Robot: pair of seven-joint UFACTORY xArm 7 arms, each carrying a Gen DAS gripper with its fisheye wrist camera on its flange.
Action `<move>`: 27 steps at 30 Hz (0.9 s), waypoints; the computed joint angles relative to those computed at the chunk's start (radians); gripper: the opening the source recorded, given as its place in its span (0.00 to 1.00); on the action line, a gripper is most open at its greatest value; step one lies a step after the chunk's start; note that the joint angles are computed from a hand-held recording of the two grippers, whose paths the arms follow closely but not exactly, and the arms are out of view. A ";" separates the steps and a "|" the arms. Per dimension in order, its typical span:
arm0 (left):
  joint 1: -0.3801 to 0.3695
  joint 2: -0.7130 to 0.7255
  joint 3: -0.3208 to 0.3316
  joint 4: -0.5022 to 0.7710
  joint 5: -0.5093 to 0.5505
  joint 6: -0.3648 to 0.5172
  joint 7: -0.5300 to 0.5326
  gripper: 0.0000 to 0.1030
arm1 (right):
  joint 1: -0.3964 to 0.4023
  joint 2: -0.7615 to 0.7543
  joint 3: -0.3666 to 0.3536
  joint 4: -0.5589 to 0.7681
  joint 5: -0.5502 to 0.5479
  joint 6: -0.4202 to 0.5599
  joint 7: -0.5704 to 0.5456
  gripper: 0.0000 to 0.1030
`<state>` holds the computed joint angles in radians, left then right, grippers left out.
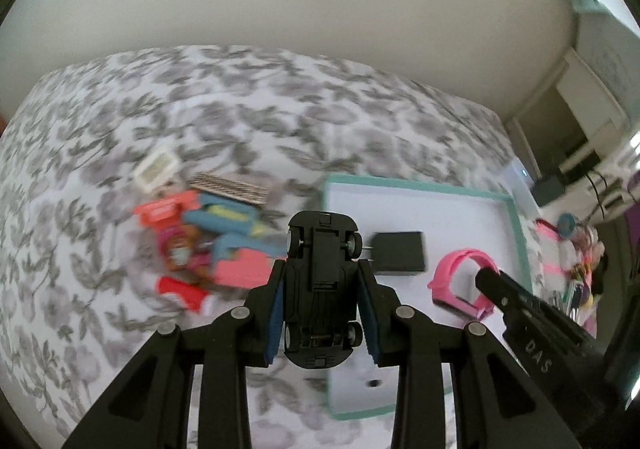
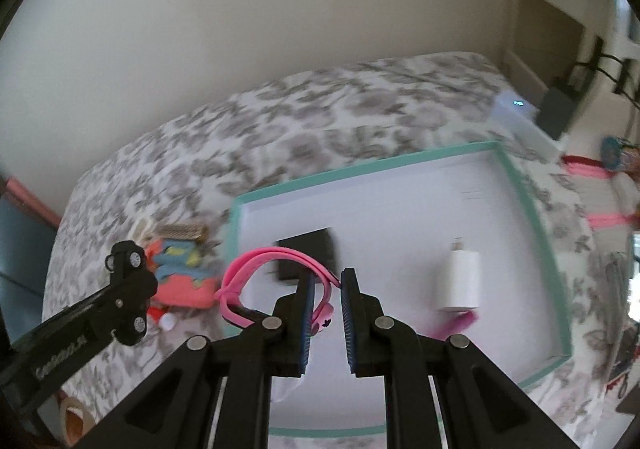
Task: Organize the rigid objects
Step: 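Carry the black toy car and pink watch band over the tray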
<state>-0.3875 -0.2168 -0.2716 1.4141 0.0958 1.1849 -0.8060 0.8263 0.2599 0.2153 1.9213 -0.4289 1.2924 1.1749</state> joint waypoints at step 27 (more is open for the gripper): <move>-0.211 0.299 0.001 0.202 0.066 0.022 0.035 0.34 | -0.276 -0.327 0.103 -0.415 0.018 0.130 0.270 0.14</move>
<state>-0.5984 0.0823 -0.2705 1.6161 0.1621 1.2070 -0.7706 0.5501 -0.0666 0.3183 1.5059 -0.4104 1.4227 1.4445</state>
